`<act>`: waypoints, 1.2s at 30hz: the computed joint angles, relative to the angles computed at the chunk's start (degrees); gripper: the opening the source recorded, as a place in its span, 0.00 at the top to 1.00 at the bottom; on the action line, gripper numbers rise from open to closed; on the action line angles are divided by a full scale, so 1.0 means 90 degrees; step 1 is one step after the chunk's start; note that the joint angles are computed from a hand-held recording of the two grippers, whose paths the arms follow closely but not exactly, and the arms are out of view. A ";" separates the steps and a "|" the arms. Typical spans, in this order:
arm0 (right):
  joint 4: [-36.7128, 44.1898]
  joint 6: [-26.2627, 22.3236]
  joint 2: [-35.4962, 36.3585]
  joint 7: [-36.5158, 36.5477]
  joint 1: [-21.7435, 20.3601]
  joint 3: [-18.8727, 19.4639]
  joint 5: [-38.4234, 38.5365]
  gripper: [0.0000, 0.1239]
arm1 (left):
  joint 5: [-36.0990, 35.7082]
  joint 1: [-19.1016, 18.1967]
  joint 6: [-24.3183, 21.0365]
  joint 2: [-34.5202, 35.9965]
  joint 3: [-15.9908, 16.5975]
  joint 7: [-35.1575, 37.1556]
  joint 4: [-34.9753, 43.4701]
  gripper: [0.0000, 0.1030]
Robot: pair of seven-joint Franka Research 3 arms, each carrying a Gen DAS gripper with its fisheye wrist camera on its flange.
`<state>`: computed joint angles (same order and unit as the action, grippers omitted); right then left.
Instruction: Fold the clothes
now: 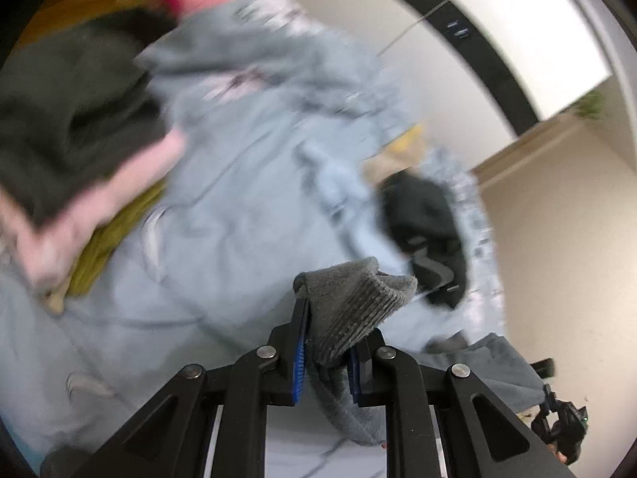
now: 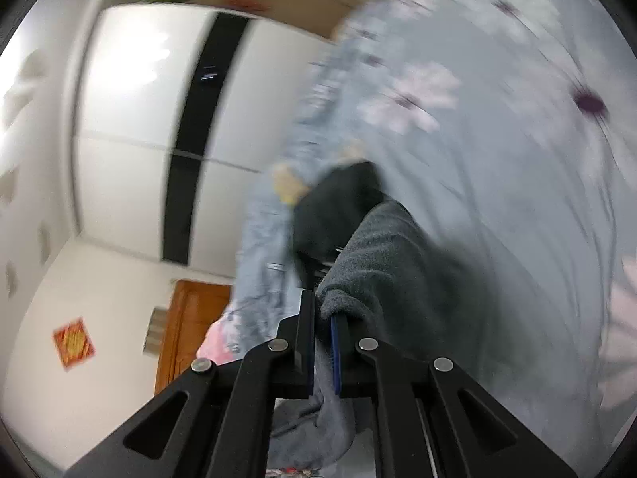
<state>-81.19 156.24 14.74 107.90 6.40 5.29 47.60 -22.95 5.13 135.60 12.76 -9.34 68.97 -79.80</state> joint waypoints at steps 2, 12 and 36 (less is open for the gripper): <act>0.0009 0.0011 -0.0155 -0.0224 0.0041 -0.0043 -0.0270 0.95 | -0.0035 0.0032 0.0171 0.0179 -0.0051 0.0176 0.0345 0.83; -0.2493 -0.1481 -0.1265 0.0896 0.0089 -0.0486 -0.0978 0.95 | 0.0177 0.0086 -0.0402 -0.0877 0.0305 -0.0397 -0.1927 0.83; -0.4170 -0.0439 -0.1861 0.0341 0.0249 -0.0633 0.1512 0.87 | -0.0337 -0.0128 -0.0363 -0.1443 0.0577 -0.0258 -0.2746 0.83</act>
